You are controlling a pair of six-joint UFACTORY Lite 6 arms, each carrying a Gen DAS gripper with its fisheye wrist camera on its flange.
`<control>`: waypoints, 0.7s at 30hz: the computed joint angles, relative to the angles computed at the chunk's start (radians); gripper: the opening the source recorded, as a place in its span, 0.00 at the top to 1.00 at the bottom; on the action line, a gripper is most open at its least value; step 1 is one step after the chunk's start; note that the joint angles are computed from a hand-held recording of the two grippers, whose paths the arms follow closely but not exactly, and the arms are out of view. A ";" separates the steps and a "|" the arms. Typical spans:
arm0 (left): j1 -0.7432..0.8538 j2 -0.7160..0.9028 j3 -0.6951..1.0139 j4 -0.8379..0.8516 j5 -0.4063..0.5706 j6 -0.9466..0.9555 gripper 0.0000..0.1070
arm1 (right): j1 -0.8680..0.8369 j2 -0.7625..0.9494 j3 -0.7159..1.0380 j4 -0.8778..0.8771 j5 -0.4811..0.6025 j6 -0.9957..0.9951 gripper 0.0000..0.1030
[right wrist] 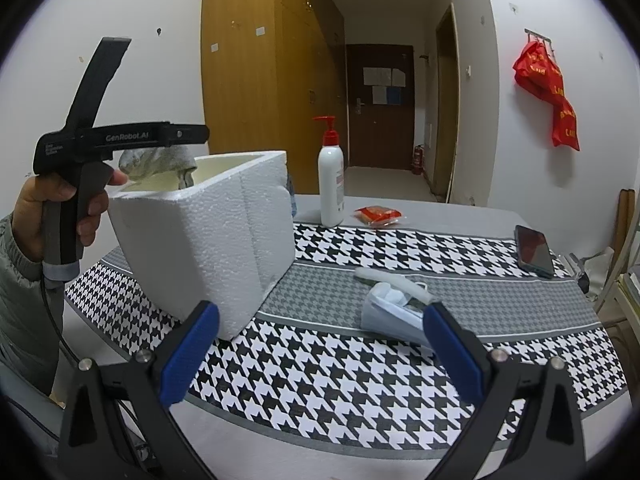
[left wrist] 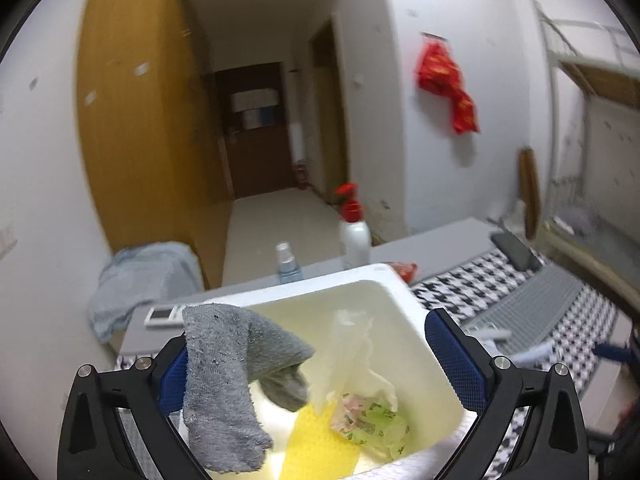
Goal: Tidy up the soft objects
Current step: 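Lower the grey sock deeper into the foam box with the left tool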
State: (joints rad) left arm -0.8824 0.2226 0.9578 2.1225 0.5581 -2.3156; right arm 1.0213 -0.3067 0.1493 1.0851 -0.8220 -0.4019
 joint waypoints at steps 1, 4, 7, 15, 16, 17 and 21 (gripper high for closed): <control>-0.007 -0.004 -0.002 0.010 0.000 0.024 0.04 | -0.001 -0.001 -0.002 -0.001 0.000 0.003 0.00; -0.048 0.008 0.017 -0.090 0.087 0.138 0.04 | -0.015 -0.008 -0.012 -0.022 0.004 0.021 0.00; -0.063 0.025 0.035 -0.135 0.074 0.257 0.04 | -0.024 -0.018 -0.022 -0.037 0.006 0.034 0.00; -0.110 0.105 0.091 -0.258 0.152 0.442 0.04 | -0.058 -0.039 -0.053 -0.101 0.011 0.083 0.00; -0.105 0.098 0.088 -0.248 0.129 0.431 0.04 | -0.066 -0.042 -0.056 -0.115 0.013 0.092 0.00; -0.100 0.091 0.084 -0.237 0.112 0.418 0.04 | -0.076 -0.044 -0.059 -0.129 0.018 0.099 0.00; -0.105 0.035 0.017 -0.157 0.073 0.314 0.04 | -0.144 -0.071 -0.039 -0.196 0.067 0.091 0.00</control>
State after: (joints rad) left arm -0.9870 0.2573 0.9751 1.9659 0.6314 -2.0019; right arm 0.8769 -0.3775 0.1101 0.8894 -0.7546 -0.3105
